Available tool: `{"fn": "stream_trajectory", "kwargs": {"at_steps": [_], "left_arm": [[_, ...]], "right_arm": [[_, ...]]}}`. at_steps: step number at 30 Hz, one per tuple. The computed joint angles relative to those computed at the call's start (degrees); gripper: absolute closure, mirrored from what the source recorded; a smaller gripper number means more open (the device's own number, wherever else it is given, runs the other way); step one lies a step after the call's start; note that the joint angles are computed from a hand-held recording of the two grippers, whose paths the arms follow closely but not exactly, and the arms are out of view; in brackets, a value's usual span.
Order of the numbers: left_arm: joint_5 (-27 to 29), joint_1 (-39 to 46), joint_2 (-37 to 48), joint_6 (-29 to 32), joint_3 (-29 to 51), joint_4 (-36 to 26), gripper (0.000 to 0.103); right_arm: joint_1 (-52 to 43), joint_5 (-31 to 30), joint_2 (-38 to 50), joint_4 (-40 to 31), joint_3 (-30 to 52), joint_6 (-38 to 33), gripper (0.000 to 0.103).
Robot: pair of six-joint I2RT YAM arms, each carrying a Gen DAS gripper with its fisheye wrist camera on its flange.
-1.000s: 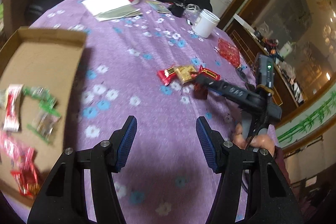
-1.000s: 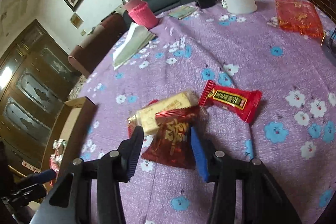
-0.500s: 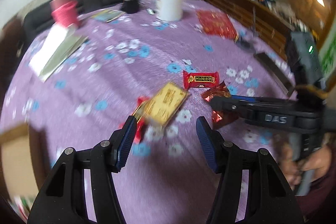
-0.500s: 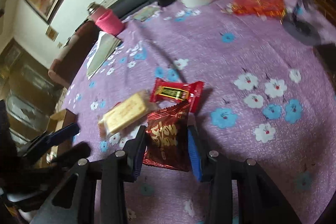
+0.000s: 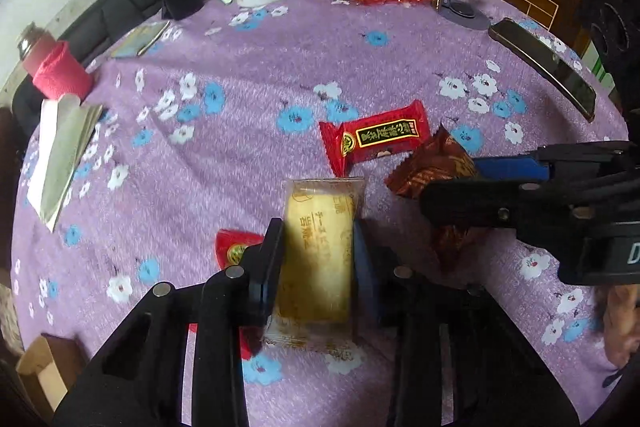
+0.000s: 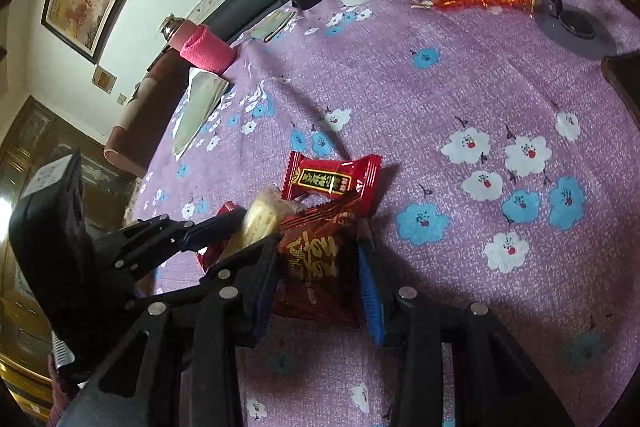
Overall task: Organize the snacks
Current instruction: 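Lift both held snacks and carry them over the cardboard box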
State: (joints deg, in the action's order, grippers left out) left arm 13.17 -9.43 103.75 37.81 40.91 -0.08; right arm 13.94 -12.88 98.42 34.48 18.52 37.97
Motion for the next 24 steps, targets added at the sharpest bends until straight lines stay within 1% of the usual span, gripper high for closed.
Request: {"fn": "stream_trajectory", "kwargs": {"at_steps": [2, 5, 9, 12, 14, 17, 21, 24], "left_arm": [[1.4, 1.4, -1.4, -1.0, -0.9, -0.6, 0.07], [4.4, 4.3, -5.0, -1.9, -3.1, -1.9, 0.07], [11.1, 11.3, -11.8, -2.2, -6.5, -5.7, 0.07], [16.1, 17.5, -16.1, -1.1, -8.6, -9.1, 0.07], [19.7, 22.2, -19.5, 0.7, -10.1, -12.1, 0.07], [25.3, 30.6, -24.5, 4.9, -11.9, -17.9, 0.07], [30.3, 40.3, -24.6, 12.2, -9.8, -26.6, 0.07], [33.1, 48.2, -23.8, 19.9, -6.8, -34.3, 0.07]], "right_arm": [[1.2, 1.4, -0.5, -0.5, 0.2, -0.3, 0.062], [2.1, 1.3, -0.9, 1.1, -0.3, -0.7, 0.062], [3.0, 0.6, -2.5, 4.9, -2.0, -1.0, 0.062], [3.6, 0.0, -3.2, 7.6, -3.1, -0.8, 0.062], [3.9, -0.2, -3.1, 8.8, -3.3, -0.7, 0.062], [4.9, 0.6, -3.2, 10.5, -3.6, -1.1, 0.062], [6.0, 2.5, -1.0, 12.2, -3.1, -1.9, 0.062], [3.9, -1.1, 4.8, 16.3, -2.5, 0.6, 0.062]]}}
